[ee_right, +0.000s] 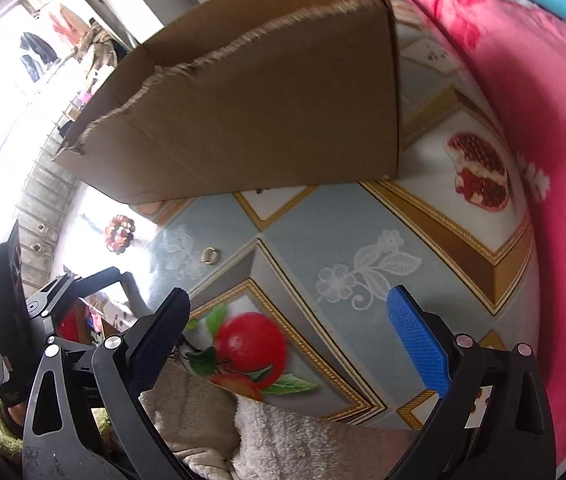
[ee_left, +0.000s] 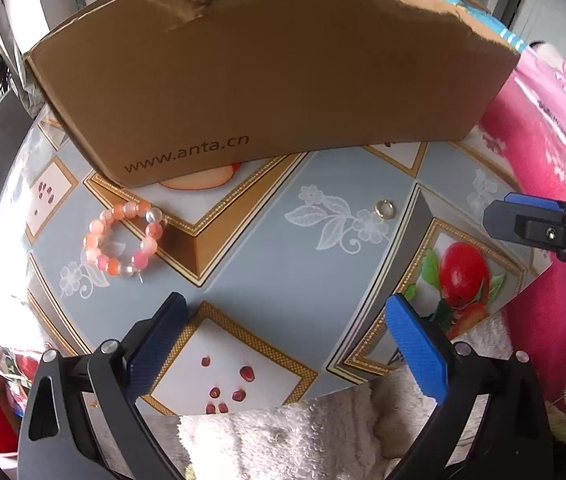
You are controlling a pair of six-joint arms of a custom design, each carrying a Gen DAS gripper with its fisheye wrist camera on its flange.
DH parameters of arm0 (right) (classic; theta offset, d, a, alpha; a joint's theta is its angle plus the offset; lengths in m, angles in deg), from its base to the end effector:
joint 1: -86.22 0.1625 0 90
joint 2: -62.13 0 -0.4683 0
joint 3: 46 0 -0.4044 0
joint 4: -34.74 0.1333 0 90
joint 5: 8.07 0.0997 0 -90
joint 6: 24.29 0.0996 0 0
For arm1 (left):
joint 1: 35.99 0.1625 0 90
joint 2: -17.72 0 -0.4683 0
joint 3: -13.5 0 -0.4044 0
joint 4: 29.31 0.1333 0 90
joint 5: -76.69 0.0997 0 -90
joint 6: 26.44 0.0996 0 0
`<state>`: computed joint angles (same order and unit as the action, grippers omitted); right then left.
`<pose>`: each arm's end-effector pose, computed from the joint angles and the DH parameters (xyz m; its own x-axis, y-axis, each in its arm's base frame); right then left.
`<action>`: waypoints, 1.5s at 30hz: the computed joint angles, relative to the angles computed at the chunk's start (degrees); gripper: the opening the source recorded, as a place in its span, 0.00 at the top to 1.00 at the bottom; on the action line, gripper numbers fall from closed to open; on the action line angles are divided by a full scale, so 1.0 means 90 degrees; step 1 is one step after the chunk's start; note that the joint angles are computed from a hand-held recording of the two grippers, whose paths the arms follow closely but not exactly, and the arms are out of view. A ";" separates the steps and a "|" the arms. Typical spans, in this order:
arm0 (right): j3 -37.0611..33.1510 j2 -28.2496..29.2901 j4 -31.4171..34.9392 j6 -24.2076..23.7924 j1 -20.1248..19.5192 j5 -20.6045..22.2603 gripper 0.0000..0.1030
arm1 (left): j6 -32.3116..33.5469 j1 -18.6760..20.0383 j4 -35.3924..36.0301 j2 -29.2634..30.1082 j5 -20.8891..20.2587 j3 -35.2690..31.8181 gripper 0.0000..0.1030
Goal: Organize jewelry
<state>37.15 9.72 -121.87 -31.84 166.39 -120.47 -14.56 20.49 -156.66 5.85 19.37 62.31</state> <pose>-0.0372 -0.7730 0.3107 -0.8835 0.2697 0.3831 0.0225 0.8412 -0.5403 -0.3310 -0.8385 -0.0673 -0.5751 0.6233 -0.5298 0.6853 0.7208 0.1041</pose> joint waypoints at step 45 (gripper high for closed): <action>0.0110 -0.0028 -0.0504 0.0039 -0.0073 -0.0029 0.08 | -0.0163 -0.0094 0.0012 0.0162 0.0367 -0.0103 0.05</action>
<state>38.14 9.47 -126.41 -31.49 165.73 -120.73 -16.03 19.64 -156.55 7.31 22.68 61.38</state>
